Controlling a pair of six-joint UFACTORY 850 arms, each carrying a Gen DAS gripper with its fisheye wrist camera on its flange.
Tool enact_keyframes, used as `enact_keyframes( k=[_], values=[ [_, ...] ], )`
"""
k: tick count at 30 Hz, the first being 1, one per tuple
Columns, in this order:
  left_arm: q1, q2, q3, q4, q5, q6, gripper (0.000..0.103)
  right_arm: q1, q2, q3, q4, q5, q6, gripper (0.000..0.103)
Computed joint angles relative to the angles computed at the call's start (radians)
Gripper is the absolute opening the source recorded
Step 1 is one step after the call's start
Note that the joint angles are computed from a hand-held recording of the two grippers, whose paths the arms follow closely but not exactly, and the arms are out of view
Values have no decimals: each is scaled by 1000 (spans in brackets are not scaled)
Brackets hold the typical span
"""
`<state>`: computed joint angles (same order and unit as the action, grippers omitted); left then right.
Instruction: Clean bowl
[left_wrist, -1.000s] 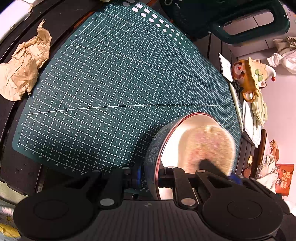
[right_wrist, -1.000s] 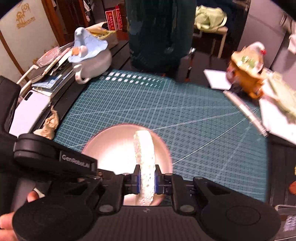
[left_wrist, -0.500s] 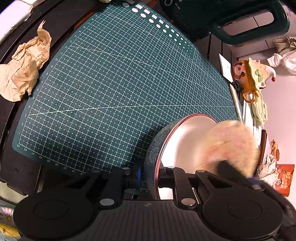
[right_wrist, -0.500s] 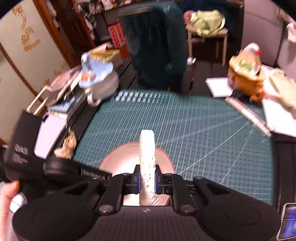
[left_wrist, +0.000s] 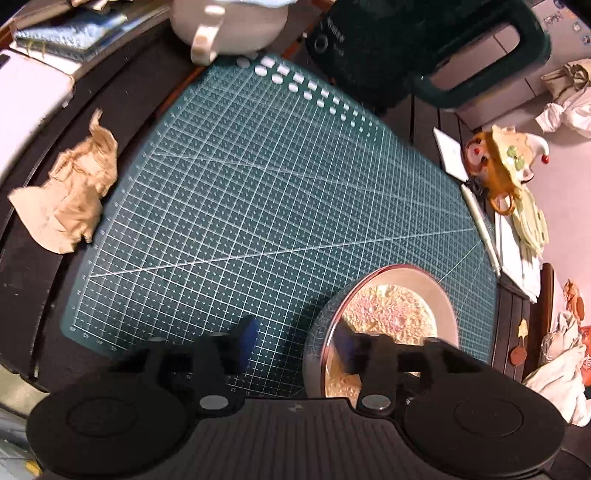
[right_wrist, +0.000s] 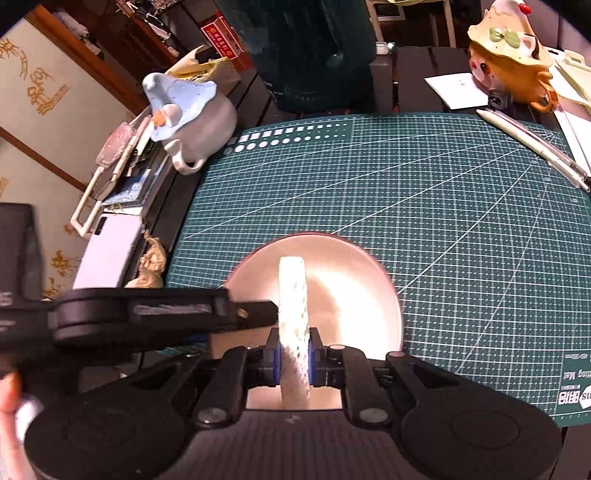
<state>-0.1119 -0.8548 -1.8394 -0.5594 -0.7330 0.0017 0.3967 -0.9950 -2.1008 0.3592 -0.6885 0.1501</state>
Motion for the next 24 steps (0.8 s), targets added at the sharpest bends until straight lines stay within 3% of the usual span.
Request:
enact_keyframes(
  k=[6,8,10,11,13,18,24],
  values=[
    [-5,-11,-12,21,-42,-40,60,1,10,13,-13,10,0,12],
    [-8,-8,-8,24,-38,-41,53,1,10,13,-14,7,-2,12],
    [-11,-8,-9,33,-45,-59,31,4,6,6,-28,-3,-4,12],
    [-13,-9,-11,46,-47,-70,27,6,10,10,-37,4,1,12],
    [-12,-12,-15,13,-61,-30,10,10,25,28,-61,29,16,12],
    [-17,-28,-48,30,-61,-15,9,2,64,75,-52,83,8,12],
    [11,-38,-44,-62,-71,33,12,-5,24,35,26,37,-41,12]
  ],
)
